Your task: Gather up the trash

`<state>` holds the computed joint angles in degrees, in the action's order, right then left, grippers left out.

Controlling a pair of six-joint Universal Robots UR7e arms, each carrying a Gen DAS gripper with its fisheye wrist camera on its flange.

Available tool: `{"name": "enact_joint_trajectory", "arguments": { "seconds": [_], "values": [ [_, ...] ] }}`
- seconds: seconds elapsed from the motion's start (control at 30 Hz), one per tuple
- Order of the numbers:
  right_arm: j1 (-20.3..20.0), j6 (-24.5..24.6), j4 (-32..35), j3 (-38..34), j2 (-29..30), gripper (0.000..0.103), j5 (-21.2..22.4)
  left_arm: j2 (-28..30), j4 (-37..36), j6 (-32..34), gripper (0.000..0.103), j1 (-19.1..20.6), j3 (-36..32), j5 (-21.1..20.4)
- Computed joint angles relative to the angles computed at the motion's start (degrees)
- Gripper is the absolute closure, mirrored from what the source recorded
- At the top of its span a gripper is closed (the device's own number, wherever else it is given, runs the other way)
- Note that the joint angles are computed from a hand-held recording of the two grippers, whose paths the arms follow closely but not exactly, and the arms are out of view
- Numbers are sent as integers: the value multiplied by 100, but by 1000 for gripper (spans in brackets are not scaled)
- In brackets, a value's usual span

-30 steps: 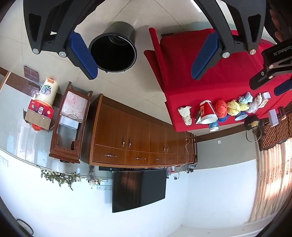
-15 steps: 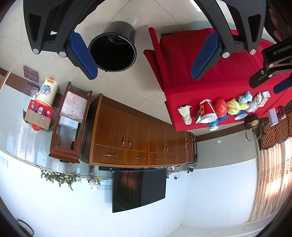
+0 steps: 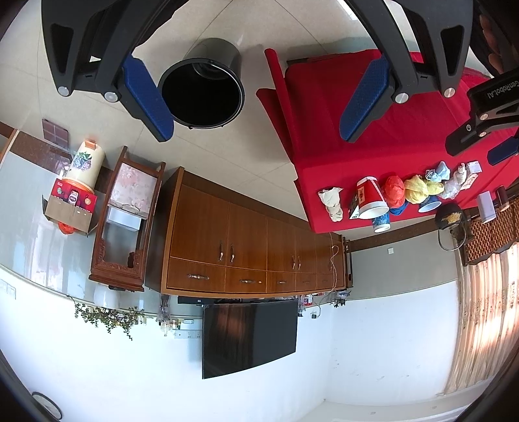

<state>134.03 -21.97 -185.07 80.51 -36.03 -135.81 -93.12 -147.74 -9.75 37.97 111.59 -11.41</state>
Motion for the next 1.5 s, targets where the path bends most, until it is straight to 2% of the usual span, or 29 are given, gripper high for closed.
{"name": "enact_joint_trajectory", "arguments": {
  "seconds": [1.5],
  "values": [
    [-35,46,51,67,-21,0,2,-72,69,-138,0,42,104,-12]
  ]
}}
